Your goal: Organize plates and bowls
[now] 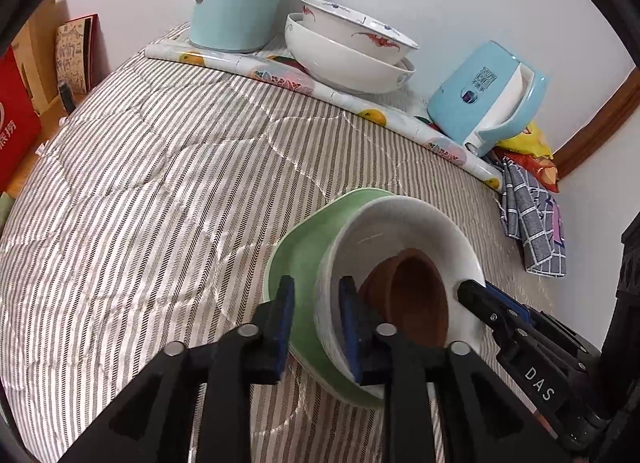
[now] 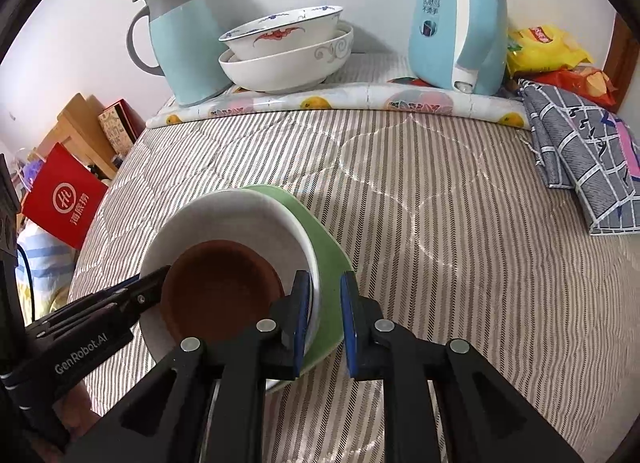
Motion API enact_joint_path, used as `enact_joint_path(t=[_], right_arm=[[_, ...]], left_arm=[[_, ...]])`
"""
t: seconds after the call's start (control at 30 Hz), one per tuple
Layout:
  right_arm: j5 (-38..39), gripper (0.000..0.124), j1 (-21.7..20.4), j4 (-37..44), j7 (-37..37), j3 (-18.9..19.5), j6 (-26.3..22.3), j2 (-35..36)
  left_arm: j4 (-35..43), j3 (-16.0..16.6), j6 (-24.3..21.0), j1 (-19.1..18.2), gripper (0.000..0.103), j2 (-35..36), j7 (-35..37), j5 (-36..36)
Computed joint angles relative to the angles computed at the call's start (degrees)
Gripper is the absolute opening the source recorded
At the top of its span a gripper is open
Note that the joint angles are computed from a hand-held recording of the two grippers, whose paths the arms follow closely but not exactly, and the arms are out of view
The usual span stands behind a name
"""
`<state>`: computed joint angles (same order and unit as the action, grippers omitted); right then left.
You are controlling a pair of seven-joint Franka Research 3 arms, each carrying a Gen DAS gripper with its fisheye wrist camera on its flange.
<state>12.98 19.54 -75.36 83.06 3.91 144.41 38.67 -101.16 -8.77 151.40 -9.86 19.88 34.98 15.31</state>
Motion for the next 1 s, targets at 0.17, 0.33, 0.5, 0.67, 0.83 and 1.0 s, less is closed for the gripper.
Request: enact_joint_path(t=[0.17,0.33,0.5,0.67,0.83,1.0], right_arm=[[0.8,0.023,-0.5,-4.1,-0.6,0.2,1.9,-2.9],[1.8,0.029,-1.2,-10.0,-1.7,0.4,4.9,-7.2],[2.1,0.048,-1.6,-18.1,-1.8,-0.2,10.2,-13.2],[1.8,0.057,-2.5,-24.6,-1.3,-1.1,12.2,-18.6],[-3.7,0.065,-1.6,-33.8,4.0,-4.0,17.9,-25.3],[-2.5,0.065,-4.0,-41.1,3.6,-2.9,20.9,-31.1]], left_arm=[[-2.1,0.1,0.5,-0.5,0.026,-2.2,-1.4,0.8],[-4.3,0.1,1.0,-1.3,0.031,-4.8,-3.6,2.5],[-5.1,-0.1,1.2,-2.6,0.042,-6.7,-5.9,5.9],[-5.8,-0.5,2.1,-4.4,0.051,-8.5,-8.7,10.0],[-5.8,-1.1,1.5,-6.4,0.058,-9.7,-12.5,14.5],[-6.5,-1.8,-0.6,-8.8,0.07,-12.0,-17.9,21.9]])
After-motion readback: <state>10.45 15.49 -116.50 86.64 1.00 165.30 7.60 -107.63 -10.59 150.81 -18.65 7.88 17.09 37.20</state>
